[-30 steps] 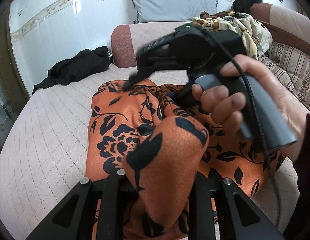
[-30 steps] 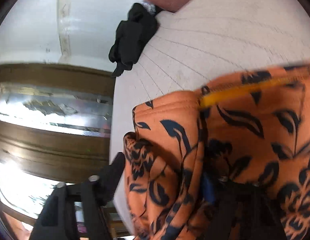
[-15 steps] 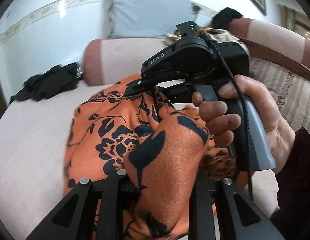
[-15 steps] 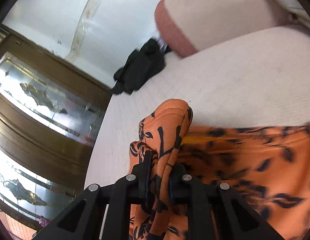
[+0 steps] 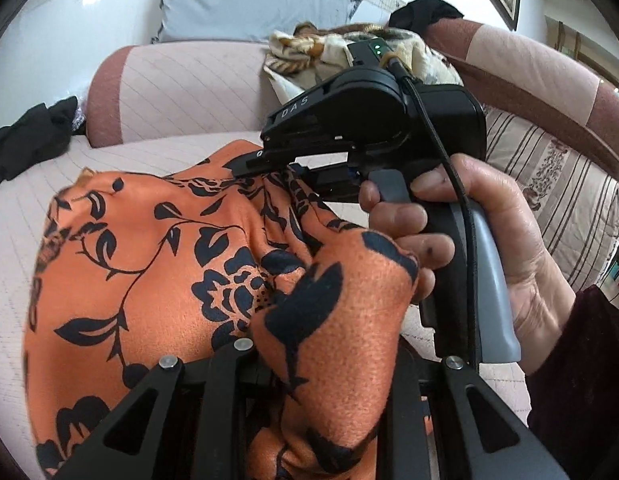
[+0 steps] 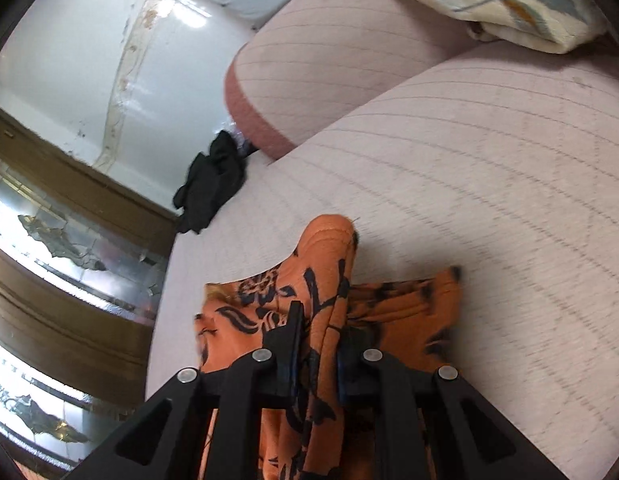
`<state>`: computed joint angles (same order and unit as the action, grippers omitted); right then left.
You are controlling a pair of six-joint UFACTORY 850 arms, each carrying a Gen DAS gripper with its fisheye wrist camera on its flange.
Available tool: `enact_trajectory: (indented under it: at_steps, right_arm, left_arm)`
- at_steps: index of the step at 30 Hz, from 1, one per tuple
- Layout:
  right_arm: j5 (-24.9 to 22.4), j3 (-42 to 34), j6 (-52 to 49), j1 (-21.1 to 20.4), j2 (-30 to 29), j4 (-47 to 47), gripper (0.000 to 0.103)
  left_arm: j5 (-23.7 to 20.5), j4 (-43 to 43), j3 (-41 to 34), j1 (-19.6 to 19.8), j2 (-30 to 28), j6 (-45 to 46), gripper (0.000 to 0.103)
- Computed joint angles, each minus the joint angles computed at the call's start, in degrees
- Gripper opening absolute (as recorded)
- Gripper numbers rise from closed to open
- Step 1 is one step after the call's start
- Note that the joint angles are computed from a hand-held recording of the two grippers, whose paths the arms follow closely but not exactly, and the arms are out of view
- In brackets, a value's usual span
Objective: Fold small clothes
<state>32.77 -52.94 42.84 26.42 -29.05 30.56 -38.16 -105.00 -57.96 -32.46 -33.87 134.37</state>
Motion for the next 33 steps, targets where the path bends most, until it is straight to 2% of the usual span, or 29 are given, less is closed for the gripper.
enact_trajectory:
  at_steps: [3,5,8,11,13,17,22,26,33]
  right_arm:
    - [3.37,2.19,9.13,-1.46,-0.41,-6.46,0.011]
    - [2.86,1.78,9.77,-1.89,-1.10,-7.28,0.011]
    - [2.08,1.04,10.77,-2.32,-1.77,-8.83,0.011]
    - [-1.38,-0.37,11.20,-2.75,-2.83,-9.25,0.011]
    - [-3.52,-1.20,12.85,-3.06,-3.79,-10.49,0.011]
    - [-2.98,-1.30,15.72,-3.26,-4.71,-12.03,0.011]
    - [-4.14,-2.35,14.20,-3.11,-5.27,-10.52,0.012]
    - [-3.35,-2.31,15.79,-3.28,-5.72,-11.93,0.009]
    - [-3.49,-2.44,13.92,-2.93,-5.76,-10.24,0.009]
  left_arm:
    - [0.99,-0.42,-0.43,-0.42,-0.34,1.23,0.024]
    - [0.77,0.41,0.11,-0.18,0.07,0.80,0.025]
    - [1.00,2.39,-0.22,-0.34,0.27,0.12,0.038]
    - [0.90,6.38,-0.42,-0.16,0.86,-1.97,0.050]
    - [-0.32,9.92,-0.90,0.42,0.67,-4.48,0.057]
    - [-2.78,14.50,-0.23,2.52,2.57,-6.52,0.066]
    - [-6.98,20.01,0.29,6.48,4.71,-9.36,0.068]
    - [-4.78,15.57,-0.07,9.01,5.03,-5.41,0.069]
    - [1.72,13.69,-5.99,10.67,1.13,-13.40,0.069]
